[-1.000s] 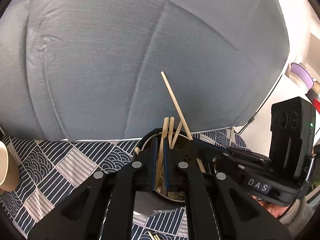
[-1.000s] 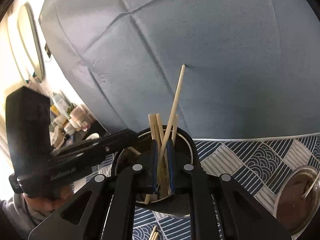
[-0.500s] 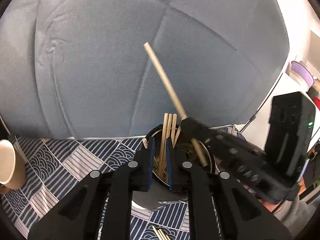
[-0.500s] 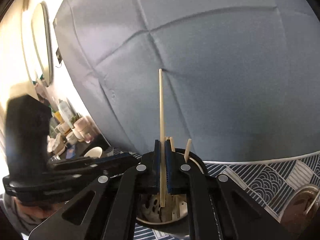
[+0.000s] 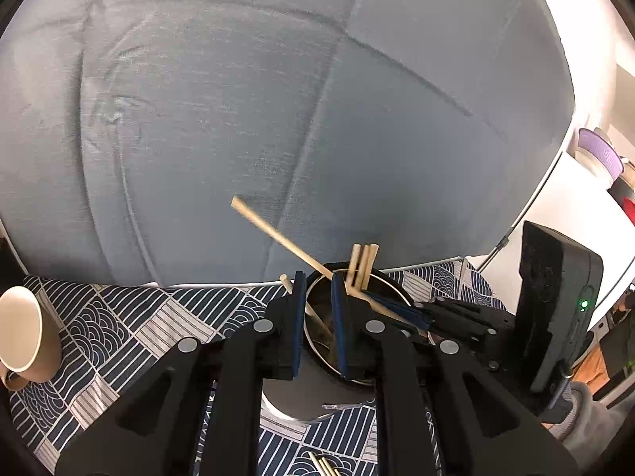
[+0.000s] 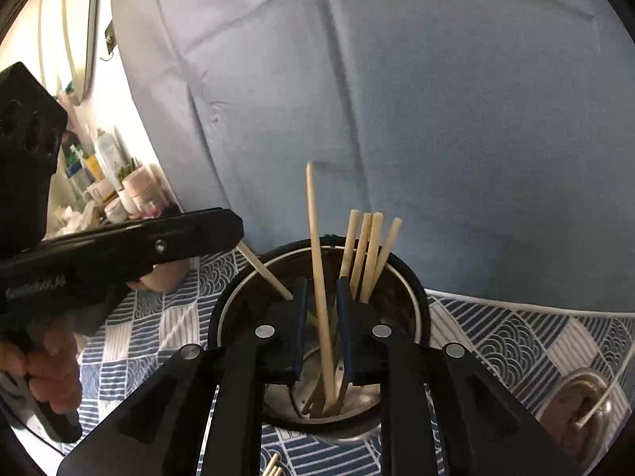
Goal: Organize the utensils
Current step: 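Withdraw both open tools from the holder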
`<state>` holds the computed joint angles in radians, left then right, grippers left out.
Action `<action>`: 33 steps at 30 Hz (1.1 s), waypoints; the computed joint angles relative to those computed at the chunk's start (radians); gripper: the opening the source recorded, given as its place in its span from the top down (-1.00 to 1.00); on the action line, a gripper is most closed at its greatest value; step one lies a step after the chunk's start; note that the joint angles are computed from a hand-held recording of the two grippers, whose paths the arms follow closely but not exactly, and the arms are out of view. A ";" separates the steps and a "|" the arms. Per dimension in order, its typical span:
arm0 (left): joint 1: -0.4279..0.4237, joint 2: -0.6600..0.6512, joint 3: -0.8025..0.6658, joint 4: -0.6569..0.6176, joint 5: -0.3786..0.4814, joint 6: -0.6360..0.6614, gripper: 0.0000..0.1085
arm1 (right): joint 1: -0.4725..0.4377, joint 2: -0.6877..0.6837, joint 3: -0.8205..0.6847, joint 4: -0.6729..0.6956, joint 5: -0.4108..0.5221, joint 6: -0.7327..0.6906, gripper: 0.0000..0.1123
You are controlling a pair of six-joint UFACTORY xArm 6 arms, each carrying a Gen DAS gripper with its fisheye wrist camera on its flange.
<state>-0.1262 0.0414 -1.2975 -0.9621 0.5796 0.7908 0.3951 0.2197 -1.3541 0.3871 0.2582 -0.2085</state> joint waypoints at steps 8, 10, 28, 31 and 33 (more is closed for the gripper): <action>0.017 -0.033 0.021 -0.006 -0.002 -0.020 0.59 | -0.010 -0.135 0.118 -0.084 -0.032 0.100 0.34; 0.028 -0.053 0.037 -0.015 -0.001 -0.020 0.54 | -0.015 -0.188 0.164 -0.069 -0.042 0.103 0.29; 0.081 -0.309 0.367 0.259 0.011 -0.224 -0.46 | -0.009 -0.459 0.504 -0.227 0.137 0.389 -0.02; 0.077 -0.326 0.415 0.306 0.024 -0.260 -0.53 | 0.006 -0.466 0.532 -0.252 0.179 0.412 -0.09; 0.073 -0.328 0.438 0.339 0.034 -0.283 -0.64 | 0.020 -0.473 0.553 -0.278 0.208 0.423 -0.15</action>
